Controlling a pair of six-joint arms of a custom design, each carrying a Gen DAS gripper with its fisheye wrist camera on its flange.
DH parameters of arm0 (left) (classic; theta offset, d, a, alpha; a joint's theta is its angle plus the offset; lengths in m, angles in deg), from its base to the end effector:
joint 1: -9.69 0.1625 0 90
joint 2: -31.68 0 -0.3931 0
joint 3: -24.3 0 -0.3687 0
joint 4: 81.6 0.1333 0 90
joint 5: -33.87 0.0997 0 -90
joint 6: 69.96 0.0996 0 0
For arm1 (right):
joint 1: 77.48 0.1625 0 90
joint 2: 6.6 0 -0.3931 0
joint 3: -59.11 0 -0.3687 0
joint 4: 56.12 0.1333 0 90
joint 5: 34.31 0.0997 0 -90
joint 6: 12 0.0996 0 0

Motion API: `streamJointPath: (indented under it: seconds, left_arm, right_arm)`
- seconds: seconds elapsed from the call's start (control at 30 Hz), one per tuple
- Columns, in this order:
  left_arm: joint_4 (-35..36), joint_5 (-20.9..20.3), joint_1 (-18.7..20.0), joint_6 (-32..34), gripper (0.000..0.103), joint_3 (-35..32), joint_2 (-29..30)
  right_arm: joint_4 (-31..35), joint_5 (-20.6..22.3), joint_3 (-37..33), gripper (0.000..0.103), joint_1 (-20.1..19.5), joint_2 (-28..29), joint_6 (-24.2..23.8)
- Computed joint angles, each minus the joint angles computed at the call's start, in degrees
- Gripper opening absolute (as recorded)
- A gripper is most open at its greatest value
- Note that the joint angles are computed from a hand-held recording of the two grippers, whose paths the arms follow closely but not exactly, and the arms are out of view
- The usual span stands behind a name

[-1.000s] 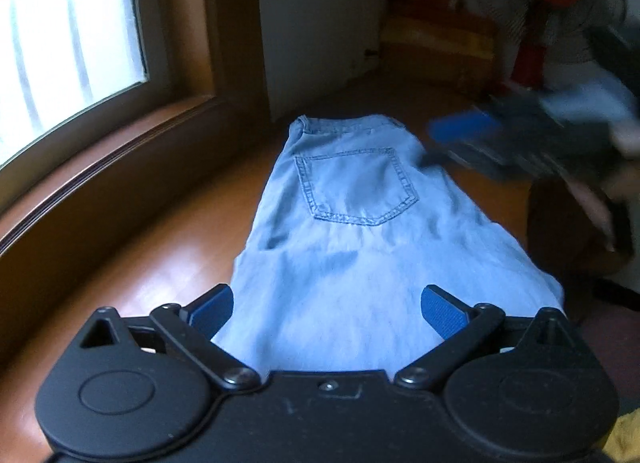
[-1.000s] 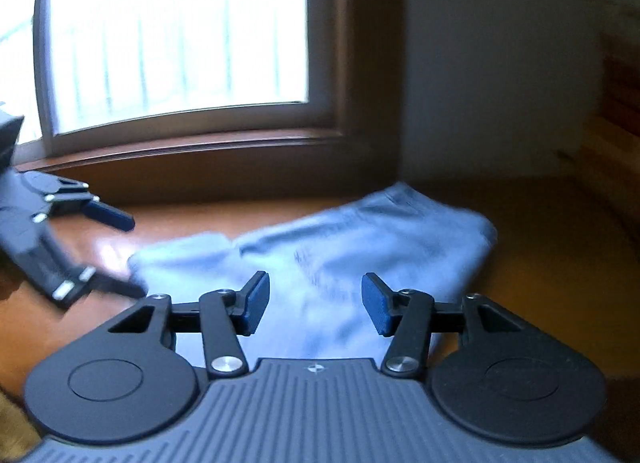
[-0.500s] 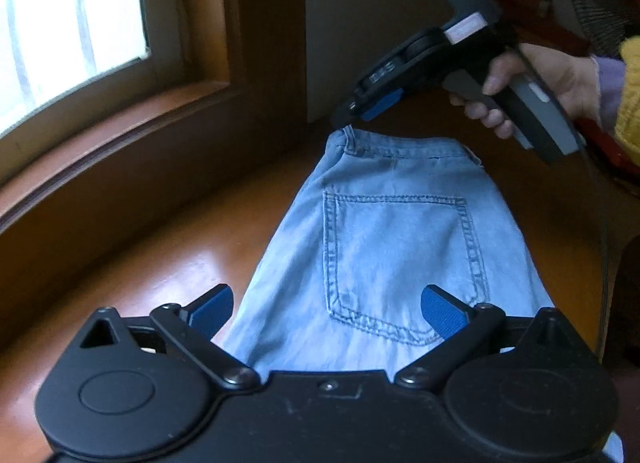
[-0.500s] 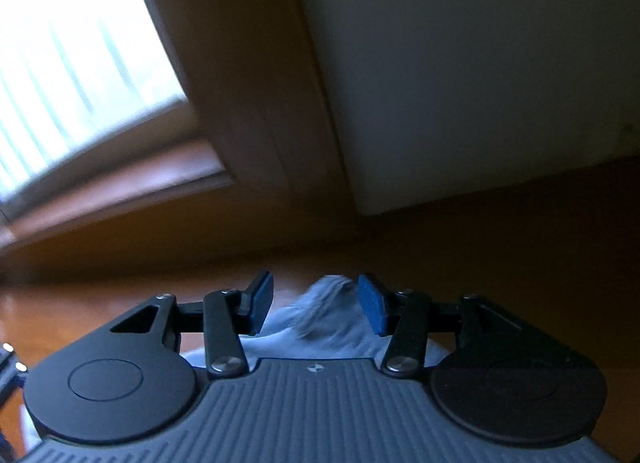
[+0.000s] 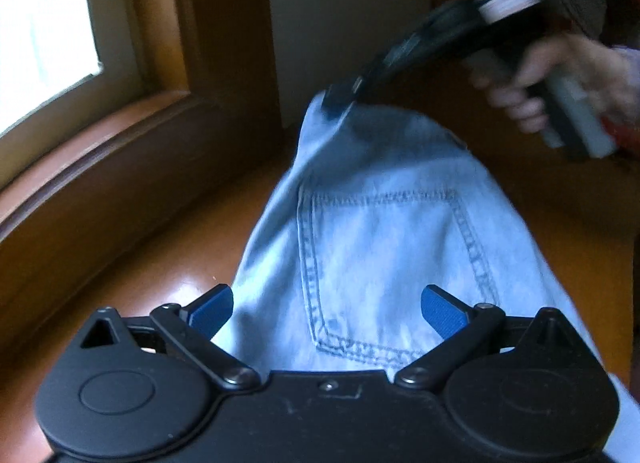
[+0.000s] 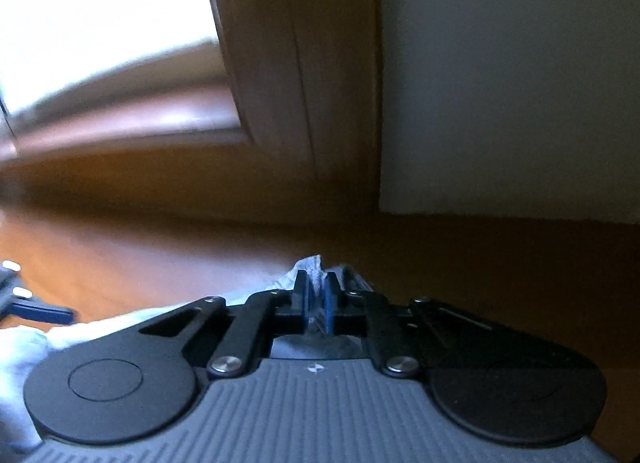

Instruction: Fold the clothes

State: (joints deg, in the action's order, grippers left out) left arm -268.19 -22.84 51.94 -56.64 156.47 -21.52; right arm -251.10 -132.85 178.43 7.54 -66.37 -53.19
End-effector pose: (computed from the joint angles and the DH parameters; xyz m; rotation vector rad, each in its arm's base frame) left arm -0.1891 -0.4257 0.0662 1.2214 2.3086 -0.6171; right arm 0.0725 -0.5332 0.1862 0.7172 -2.4504 0.9081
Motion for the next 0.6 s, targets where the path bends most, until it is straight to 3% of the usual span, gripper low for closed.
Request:
streamJointPath:
  seconds: [0.13, 0.23, 0.33, 0.47, 0.53, 0.6]
  left_arm:
    - [0.8, -0.5, 0.7, -0.1, 0.101, -0.1, 0.5]
    - [-0.7, 0.3, 0.5, 0.2, 0.101, 0.6, 1.3]
    - [-0.8, -0.2, 0.9, -0.3, 0.101, 0.7, 1.4]
    - [-0.4, -0.8, 1.4, -1.4, 0.102, 0.7, 0.9]
    - [-1.2, -0.7, 1.2, -1.3, 0.102, 1.0, 1.1]
    - [-2.0, -0.5, 1.1, -1.3, 0.103, 1.4, 1.3]
  right_arm:
    - [-13.5, 9.6, 8.7, 0.007, -3.2, -3.0, 6.3]
    - [-18.9, 14.1, 12.6, 0.007, -5.2, -3.9, 10.0]
    - [-25.3, 12.4, 11.3, 0.011, -4.3, 0.9, 11.7]
    - [-31.2, 2.0, 2.7, 0.021, 0.4, 9.5, 7.7]
    - [-30.2, -0.5, 0.8, 0.021, 1.8, 10.8, 3.9]
    - [-23.2, -1.3, 0.4, 0.020, 2.3, 9.6, 1.9]
